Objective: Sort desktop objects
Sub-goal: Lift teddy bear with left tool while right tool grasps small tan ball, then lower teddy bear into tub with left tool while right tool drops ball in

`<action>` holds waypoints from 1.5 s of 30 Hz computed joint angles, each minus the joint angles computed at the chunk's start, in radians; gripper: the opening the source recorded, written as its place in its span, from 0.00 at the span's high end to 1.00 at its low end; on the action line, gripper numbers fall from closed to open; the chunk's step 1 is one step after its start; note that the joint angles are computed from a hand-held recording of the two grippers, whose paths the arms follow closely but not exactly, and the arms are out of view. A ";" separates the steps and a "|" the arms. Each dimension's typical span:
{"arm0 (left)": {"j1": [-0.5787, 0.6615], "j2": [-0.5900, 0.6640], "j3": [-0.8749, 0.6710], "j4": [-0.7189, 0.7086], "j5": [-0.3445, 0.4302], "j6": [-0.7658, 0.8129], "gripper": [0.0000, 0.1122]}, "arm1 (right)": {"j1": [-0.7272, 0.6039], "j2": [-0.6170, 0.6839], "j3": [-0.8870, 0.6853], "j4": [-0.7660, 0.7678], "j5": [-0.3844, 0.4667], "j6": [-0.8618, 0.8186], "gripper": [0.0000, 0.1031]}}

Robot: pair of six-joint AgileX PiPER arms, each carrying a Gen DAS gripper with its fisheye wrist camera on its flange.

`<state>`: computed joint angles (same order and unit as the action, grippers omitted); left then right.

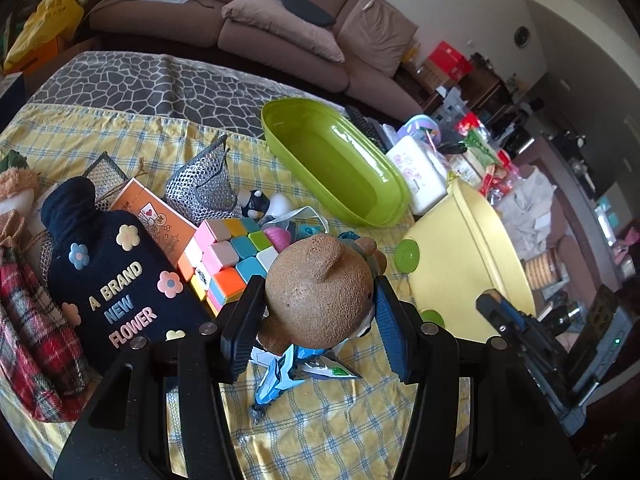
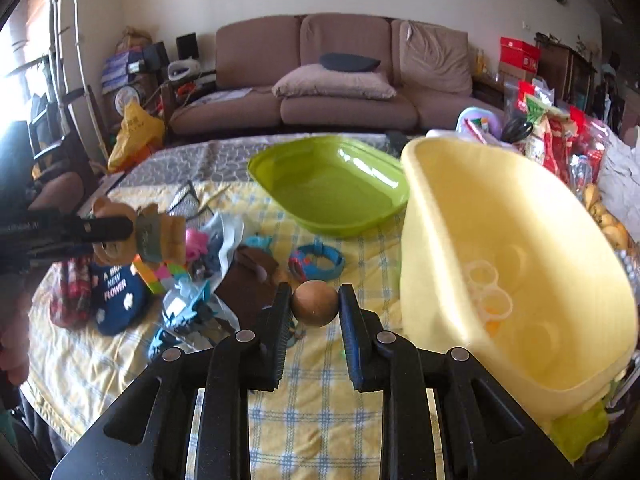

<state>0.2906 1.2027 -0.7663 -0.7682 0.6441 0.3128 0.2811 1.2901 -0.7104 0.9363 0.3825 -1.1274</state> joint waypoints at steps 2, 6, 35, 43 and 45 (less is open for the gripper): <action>-0.032 -0.012 -0.009 0.031 -0.005 -0.042 0.55 | -0.051 -0.033 -0.011 0.062 0.010 -0.060 0.77; -0.136 -0.016 -0.047 0.132 -0.025 -0.165 0.55 | -0.151 -0.022 -0.047 0.051 -0.001 -0.057 0.77; -0.705 0.623 -1.021 0.688 0.237 -0.736 0.55 | -0.511 0.193 -0.199 0.086 0.198 -0.174 0.77; -0.755 0.787 -1.262 0.743 0.377 -0.742 0.55 | -0.540 0.199 -0.208 0.100 0.202 -0.210 0.58; -0.754 0.841 -1.347 0.730 0.429 -0.733 0.55 | -0.564 0.192 -0.205 0.137 0.231 -0.237 0.50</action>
<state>-0.4633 2.0438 -2.1129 -0.0381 1.0730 -0.4204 -0.2832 1.4819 -0.9157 1.0736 0.6140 -1.3644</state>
